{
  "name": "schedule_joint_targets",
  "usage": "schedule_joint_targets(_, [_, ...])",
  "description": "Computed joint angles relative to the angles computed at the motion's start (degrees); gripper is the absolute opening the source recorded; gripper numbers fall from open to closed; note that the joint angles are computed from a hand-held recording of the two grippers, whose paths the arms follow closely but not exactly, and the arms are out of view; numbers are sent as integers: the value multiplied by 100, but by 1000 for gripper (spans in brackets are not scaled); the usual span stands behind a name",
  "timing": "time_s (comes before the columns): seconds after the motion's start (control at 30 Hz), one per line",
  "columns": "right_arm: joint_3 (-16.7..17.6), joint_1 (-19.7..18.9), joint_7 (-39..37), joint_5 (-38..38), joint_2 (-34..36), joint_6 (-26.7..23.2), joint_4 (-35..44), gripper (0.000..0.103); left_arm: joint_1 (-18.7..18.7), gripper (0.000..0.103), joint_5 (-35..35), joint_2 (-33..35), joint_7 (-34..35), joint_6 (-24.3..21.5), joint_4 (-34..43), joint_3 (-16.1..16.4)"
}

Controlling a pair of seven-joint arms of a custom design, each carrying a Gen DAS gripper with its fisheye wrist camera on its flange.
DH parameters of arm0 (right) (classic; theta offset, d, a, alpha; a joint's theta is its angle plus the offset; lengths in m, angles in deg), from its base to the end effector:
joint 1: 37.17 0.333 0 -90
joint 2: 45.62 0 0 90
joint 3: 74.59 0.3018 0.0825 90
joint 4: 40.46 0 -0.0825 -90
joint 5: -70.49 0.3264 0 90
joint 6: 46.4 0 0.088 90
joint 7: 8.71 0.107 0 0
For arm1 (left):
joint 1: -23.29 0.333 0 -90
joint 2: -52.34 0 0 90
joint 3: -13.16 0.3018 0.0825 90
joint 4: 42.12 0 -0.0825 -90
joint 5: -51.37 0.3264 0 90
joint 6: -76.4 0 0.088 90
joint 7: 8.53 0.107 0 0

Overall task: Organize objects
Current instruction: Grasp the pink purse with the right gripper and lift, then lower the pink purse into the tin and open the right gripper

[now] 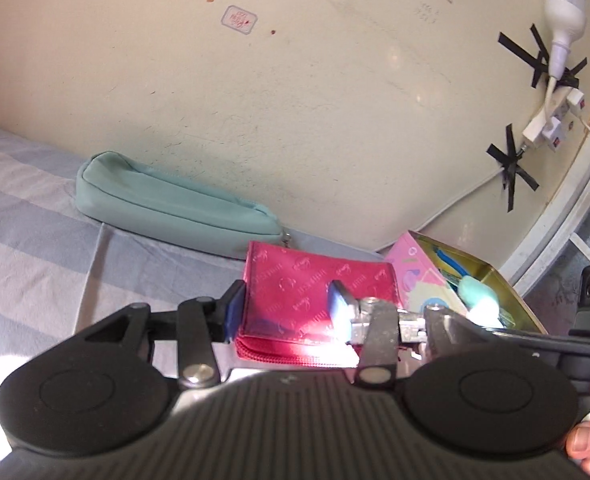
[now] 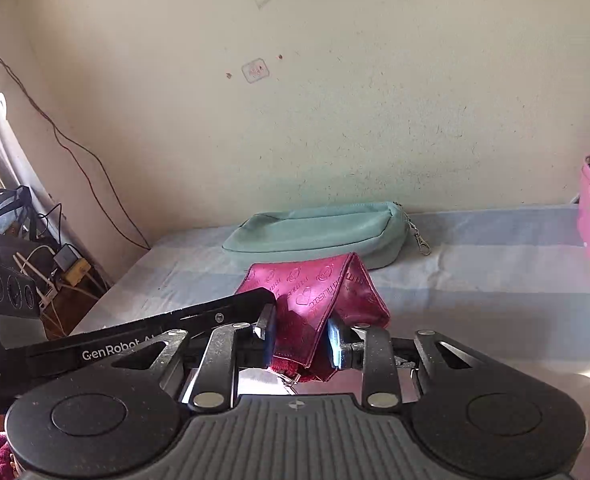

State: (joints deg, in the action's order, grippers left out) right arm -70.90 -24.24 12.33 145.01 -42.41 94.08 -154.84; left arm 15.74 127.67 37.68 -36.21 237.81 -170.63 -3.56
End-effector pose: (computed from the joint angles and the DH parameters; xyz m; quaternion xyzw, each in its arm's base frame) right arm 0.5267 0.1568 0.4875 -0.7639 0.4114 0.0034 0.4972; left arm 0.3962 -0.2433 0.5388 -0.7214 0.4452 -0.4580 0.2677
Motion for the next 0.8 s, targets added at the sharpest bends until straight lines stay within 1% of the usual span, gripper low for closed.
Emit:
schedule_joint_targets(0.03, [5, 4, -61, 71, -132, 61, -129, 22, -58, 46, -64, -13, 62, -92, 37, -67])
schedule_joint_targets(0.1, [-96, -61, -211, 152, -469, 7, -422, 22, -172, 46, -187, 91, 264, -279, 243, -180])
schedule_joint_targets(0.2, [-250, -91, -424, 348, -902, 52, -803, 22, -359, 46, -297, 417, 590, -493, 716, -284])
schedule_joint_targets(0.3, [-464, -203, -598, 515, -1044, -33, -875, 22, -593, 45, -323, 975, 981, -695, 1433, -318])
schedule_joint_targets(0.4, [-688, -404, -710, 566, -1127, -179, -860, 22, -899, 45, -413, 1632, 1454, -790, 2223, -240])
schedule_joint_targets(0.53, [-903, -722, -731, 574, -927, -289, -628, 22, -1302, 44, -737, 2674, 2226, -796, 3439, -119])
schedule_joint_targets(0.63, [-1004, -991, -689, 562, -621, -354, -351, 22, -1547, 44, -1098, 3416, 2865, -792, 4329, -45])
schedule_joint_targets(0.73, [-1023, -1261, -590, 506, -246, -410, 10, 22, -1826, 44, -1294, 4045, 3341, -882, 5168, 101])
schedule_joint_targets(0.8, [-1011, -1445, -471, 508, 24, -556, 284, 22, -2022, 44, -1407, 4446, 3663, -998, 5764, 216])
